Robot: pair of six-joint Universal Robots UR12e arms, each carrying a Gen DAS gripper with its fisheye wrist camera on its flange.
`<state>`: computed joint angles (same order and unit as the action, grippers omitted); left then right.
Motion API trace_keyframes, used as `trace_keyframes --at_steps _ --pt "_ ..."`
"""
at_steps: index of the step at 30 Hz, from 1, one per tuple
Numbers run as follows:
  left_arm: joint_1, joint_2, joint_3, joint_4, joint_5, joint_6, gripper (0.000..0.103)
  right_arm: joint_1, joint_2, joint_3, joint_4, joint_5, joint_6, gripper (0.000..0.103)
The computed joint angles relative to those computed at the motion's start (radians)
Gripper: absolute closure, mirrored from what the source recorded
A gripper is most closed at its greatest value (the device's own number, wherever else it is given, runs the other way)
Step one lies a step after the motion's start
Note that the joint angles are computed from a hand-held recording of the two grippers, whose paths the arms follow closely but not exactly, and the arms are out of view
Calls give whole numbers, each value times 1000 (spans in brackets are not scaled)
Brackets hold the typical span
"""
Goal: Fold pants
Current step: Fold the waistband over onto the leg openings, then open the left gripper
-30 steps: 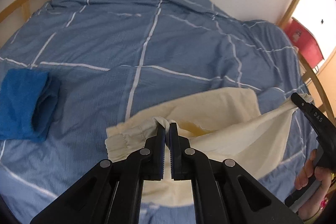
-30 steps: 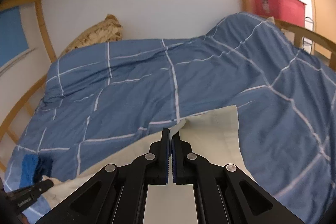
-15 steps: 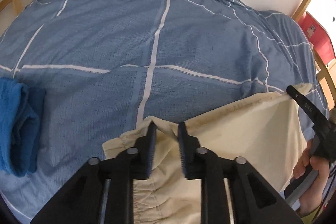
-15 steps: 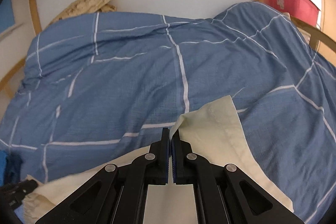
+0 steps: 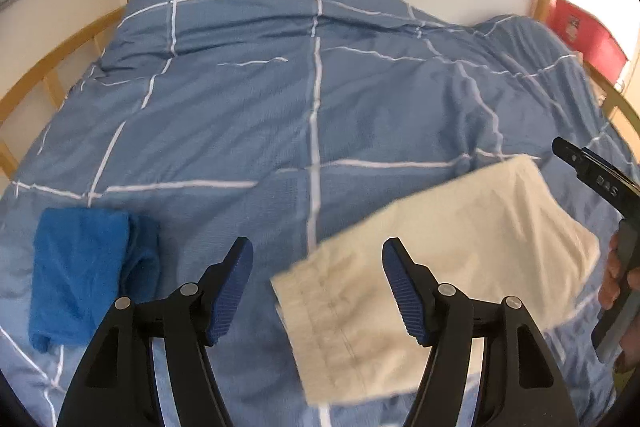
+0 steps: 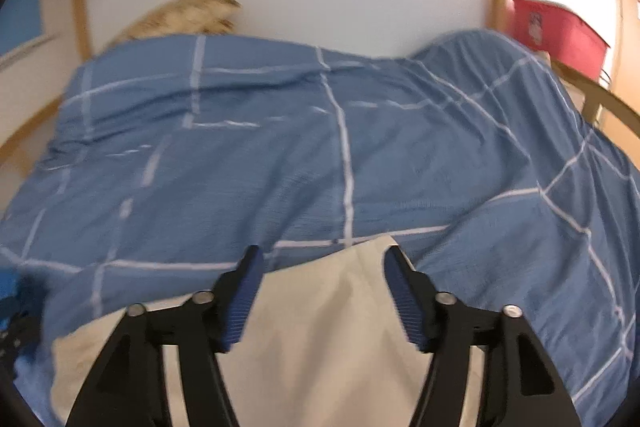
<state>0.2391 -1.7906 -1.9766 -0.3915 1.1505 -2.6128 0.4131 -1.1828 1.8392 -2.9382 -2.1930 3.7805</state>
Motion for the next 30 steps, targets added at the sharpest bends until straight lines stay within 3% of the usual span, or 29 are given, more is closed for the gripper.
trace_keyframes --at_steps 4,7,11,19,24,28,30 --pt "25 63 -59 -36 -69 59 37 41 -53 69 -111 5 -112 32" --pt "34 108 -122 17 -105 89 33 69 -83 116 -174 -46 -162 26" --pt "29 153 -201 94 -129 114 31 87 -107 175 -252 -122 -203 25" --pt "-22 169 -273 133 -127 182 31 45 -182 310 -230 -56 -36 25" --pt "-59 143 -284 192 -93 168 31 17 -186 373 -263 -10 52 25" --pt "-84 121 -286 237 -62 156 31 -29 -180 405 -275 70 108 25" --pt "-100 106 -282 252 -44 144 31 -43 -175 415 -290 104 121 32"
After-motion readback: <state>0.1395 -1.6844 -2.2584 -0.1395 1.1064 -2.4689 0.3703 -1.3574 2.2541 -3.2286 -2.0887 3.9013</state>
